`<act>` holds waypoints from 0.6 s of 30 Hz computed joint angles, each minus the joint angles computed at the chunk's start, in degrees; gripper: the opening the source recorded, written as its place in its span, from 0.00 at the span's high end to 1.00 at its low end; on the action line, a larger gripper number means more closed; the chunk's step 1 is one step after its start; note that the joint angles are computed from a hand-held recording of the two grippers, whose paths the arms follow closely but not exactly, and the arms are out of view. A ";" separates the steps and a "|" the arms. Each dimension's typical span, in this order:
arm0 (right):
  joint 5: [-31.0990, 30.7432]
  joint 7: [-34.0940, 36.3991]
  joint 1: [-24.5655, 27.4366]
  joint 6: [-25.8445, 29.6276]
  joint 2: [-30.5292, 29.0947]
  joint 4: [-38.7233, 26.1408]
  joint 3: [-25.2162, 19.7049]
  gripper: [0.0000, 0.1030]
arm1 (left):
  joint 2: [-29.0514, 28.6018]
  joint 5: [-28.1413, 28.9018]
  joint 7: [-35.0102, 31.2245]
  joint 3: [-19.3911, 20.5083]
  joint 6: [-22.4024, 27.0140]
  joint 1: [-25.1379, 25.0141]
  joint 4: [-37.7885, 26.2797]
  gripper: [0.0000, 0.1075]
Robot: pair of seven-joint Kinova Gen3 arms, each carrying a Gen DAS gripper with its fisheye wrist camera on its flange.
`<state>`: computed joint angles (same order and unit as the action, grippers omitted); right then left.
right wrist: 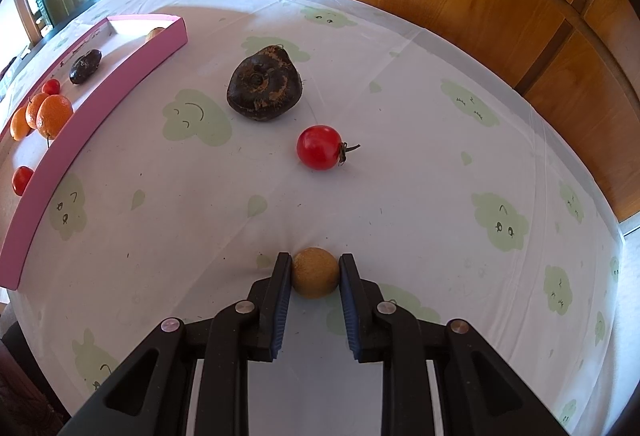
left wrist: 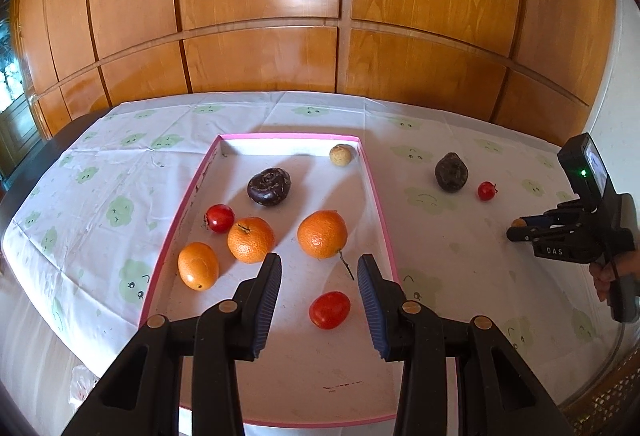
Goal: Organize fruits
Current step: 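Carry the orange into the pink tray and open the left tool while the right tool holds the tan fruit, then carry the tan fruit toward the pink tray with the right tool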
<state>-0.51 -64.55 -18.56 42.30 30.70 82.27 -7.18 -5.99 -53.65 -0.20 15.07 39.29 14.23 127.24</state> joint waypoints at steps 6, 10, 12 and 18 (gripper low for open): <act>-0.10 -0.13 0.16 -0.96 -0.33 0.81 0.17 0.77 | -0.06 0.74 -0.43 -0.46 -1.47 -0.42 0.59 0.62; 2.04 -2.77 -1.94 -1.89 -0.93 1.86 1.64 0.77 | -0.59 -0.26 0.49 -0.19 -1.88 -1.01 1.20 0.62; 3.44 -4.76 -3.34 -1.33 -0.87 1.55 2.42 0.77 | -0.87 -0.70 1.18 -0.04 -1.97 -1.35 1.49 0.62; 7.69 -12.45 -7.27 0.93 -0.66 0.07 4.35 0.77 | -2.13 0.18 1.05 -0.15 -2.98 -2.89 2.54 0.62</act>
